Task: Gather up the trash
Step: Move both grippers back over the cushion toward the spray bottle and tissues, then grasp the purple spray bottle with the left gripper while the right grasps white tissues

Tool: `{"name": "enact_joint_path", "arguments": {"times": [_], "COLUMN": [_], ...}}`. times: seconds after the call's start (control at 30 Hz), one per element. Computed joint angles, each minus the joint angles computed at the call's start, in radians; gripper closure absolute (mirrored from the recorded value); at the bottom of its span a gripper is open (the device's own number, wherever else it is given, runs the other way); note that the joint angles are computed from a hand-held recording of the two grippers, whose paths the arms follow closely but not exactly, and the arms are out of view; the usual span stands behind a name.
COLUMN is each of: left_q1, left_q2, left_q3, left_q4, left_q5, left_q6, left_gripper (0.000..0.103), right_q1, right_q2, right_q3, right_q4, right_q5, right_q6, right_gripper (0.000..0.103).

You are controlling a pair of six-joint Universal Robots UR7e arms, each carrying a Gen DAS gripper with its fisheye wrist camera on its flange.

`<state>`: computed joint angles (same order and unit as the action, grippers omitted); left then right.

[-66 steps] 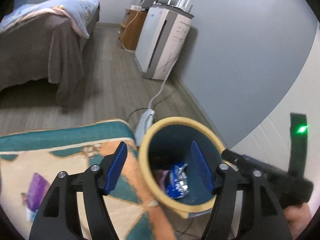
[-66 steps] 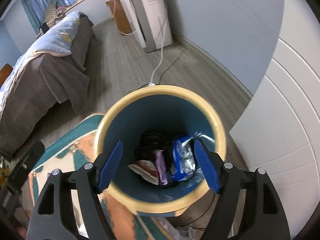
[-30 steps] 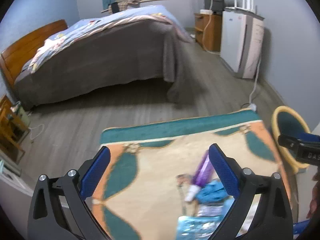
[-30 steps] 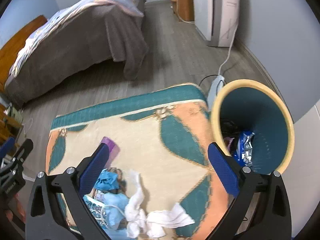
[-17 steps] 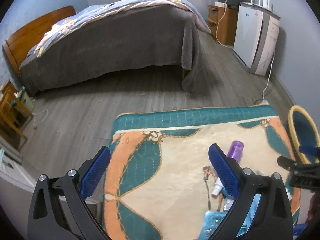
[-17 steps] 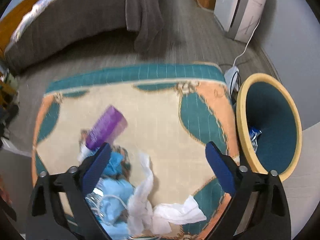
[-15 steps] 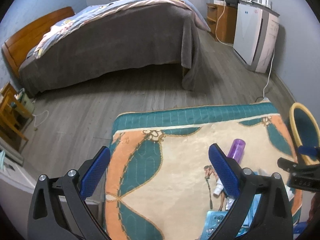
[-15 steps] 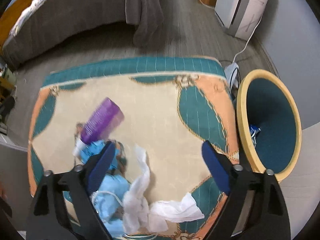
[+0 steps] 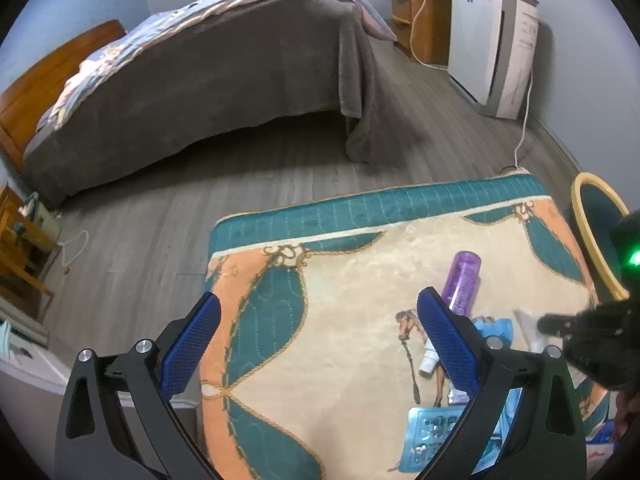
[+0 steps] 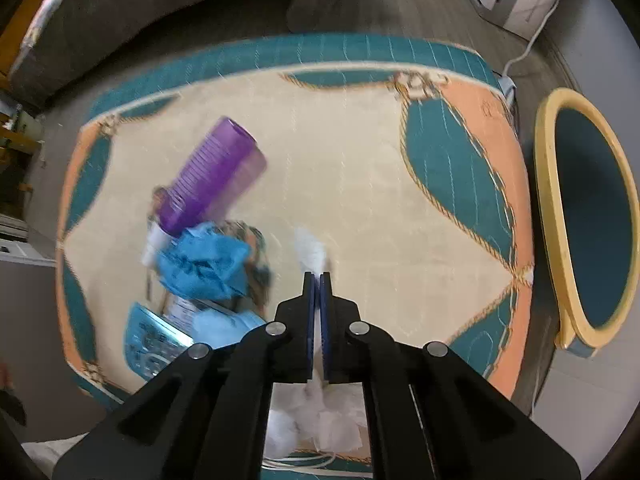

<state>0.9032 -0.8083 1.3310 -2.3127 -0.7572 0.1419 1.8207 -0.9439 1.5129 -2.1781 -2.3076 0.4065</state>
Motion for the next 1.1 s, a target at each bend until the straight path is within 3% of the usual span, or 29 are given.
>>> {"name": "enact_joint_path", "arguments": {"times": [0.17,0.33,0.5,0.67,0.7,0.8,0.93,1.1], "left_q1": [0.003,0.012,0.008,0.007,0.008,0.015,0.029,0.039], "left_q2": [0.015,0.070,0.129,0.182,0.191,0.211,0.231,0.246], "left_q3": [-0.016,-0.074,-0.117,-0.166,-0.175,-0.197,-0.231,-0.246], "left_q4": [0.039,0.098,0.160,0.256,0.271,0.308,0.359,0.380], "left_q5": [-0.037,-0.110,-0.152,-0.173,-0.173,-0.177,-0.197,-0.206], "left_q6": [-0.046,-0.063,-0.049,-0.043,-0.043,-0.044,-0.057,-0.037], "left_gripper": [0.006,0.006,0.009,0.029,0.030,0.037,0.040,0.041], "right_q1": [0.012,0.023,-0.005,-0.054,-0.061,-0.073,-0.076,-0.095], "right_q2": [-0.014,0.000,-0.023,-0.038,-0.038,-0.032,-0.025,-0.008], "right_q3": [0.015,0.003,0.010,-0.014,-0.018,-0.030,-0.032,-0.061], "right_q4": [-0.146,-0.304,-0.437,-0.321,-0.300,-0.273,-0.245,-0.138], "right_q5": [-0.034,-0.126,-0.124,-0.058,-0.049,-0.031,-0.021,-0.005], "right_q6": [-0.091,-0.265,-0.308,-0.215,-0.195,-0.175,-0.185,-0.124], "right_gripper": [0.102,0.102,0.102,0.099,0.092,0.051,0.048,0.048]}}
